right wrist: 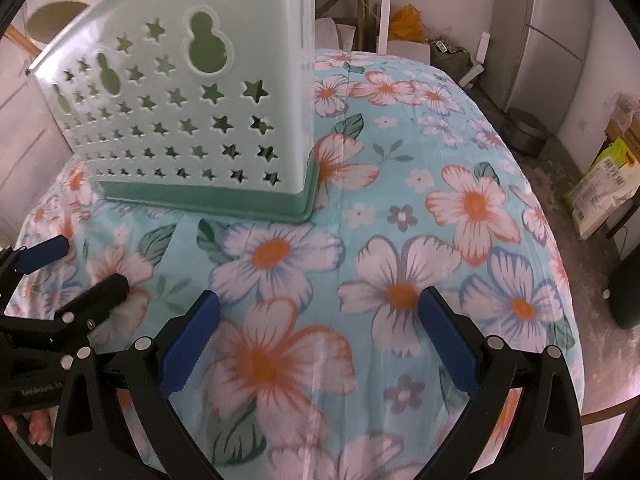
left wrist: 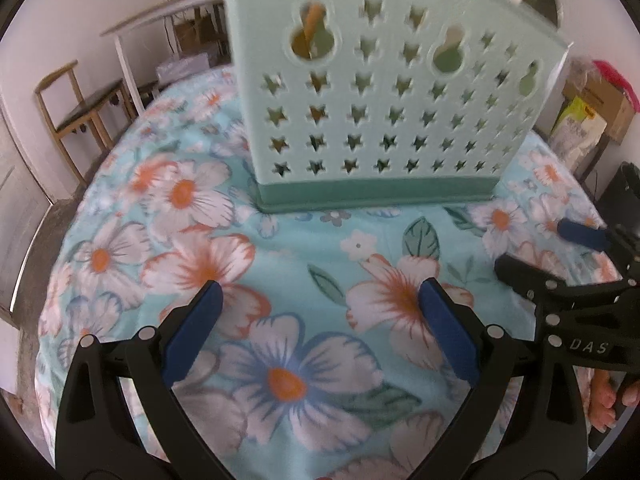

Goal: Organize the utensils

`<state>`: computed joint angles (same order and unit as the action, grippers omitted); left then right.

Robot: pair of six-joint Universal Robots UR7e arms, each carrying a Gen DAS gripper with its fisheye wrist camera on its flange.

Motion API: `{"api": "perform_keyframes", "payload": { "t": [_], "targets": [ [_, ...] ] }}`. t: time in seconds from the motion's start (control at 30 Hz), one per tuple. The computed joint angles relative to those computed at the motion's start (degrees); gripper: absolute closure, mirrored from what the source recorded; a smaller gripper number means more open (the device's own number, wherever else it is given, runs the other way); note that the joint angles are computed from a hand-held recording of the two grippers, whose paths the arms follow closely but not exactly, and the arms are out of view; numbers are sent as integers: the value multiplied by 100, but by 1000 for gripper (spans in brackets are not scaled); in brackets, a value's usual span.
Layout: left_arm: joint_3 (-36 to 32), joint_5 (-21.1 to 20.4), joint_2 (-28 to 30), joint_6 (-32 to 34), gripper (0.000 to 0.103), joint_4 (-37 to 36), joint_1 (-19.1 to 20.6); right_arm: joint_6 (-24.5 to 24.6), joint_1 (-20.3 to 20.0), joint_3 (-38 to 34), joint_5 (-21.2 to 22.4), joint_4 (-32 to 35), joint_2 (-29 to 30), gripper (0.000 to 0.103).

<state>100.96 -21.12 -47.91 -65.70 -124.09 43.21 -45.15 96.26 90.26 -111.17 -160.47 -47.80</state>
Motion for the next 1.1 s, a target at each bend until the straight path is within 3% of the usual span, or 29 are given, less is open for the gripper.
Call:
{"api": "perform_keyframes", "payload": {
  "t": [0.07, 0.23, 0.4, 0.67, 1.1],
  "targets": [
    [141, 110, -42, -31, 8, -128, -110, -16, -14, 102, -2, 96, -108, 6],
    [244, -145, -57, -180, 8, -119, -207, -235, -72, 521, 22, -92, -379, 6],
    [500, 245, -17, -70, 8, -549, -421, -236, -144, 741, 243, -290, -500, 6],
    [371, -338, -32, 112, 8, -574, -200, -196, -114, 742, 101, -289, -462, 6],
    [436, -396, -75, 242, 8, -743, -146, -205, -110, 722, 88, -325, -430, 6]
  ]
}}
